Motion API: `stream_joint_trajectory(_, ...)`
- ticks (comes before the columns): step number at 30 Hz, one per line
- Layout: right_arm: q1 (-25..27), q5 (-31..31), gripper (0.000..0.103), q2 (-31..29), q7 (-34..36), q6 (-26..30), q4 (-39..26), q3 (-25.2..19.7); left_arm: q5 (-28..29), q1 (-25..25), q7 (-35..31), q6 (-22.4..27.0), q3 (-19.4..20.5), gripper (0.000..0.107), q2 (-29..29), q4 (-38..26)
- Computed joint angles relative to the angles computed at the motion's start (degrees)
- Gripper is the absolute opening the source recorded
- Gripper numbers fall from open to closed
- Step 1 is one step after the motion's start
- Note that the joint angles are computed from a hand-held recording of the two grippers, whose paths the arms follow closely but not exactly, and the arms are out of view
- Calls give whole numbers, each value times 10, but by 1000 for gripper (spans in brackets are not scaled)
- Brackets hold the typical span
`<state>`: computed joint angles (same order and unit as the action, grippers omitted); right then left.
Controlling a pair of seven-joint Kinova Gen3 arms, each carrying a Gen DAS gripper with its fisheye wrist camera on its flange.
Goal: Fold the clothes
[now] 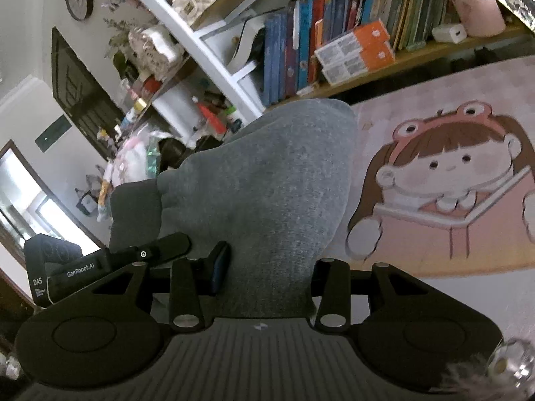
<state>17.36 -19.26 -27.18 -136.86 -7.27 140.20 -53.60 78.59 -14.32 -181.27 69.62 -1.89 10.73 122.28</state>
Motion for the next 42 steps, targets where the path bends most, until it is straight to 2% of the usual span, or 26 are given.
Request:
stream_joint_trajectory(8,-22,17,39,55,57,-44,8,79,27,49,25,-55,33,60,29,-59)
stream_joint_trajectory(13,-54,22,39,98,102,-82,10,145,43,72,29,-83,52,60,54,-99)
stream_joint_trajectory(20,-143,67,39,156,123,-123,6,285,49,96,49,-121,80,60,101,-164)
stream_joint_trajectory(25,-203,142,39,200,94,-154,-6,393,70,106,48,-145,101,60,144,-205)
stream_joint_trajectory(31,-238,253,39,261,18,-176,-36,492,82,121,62,-184,124,60,196,-260)
stream_joint_trajectory(35,-226,321,39,296,-36,-181,-55,515,68,127,90,-202,138,60,231,-297)
stream_joint_trajectory(42,-168,424,39,340,-129,-177,-86,503,8,130,163,-236,171,60,275,-360)
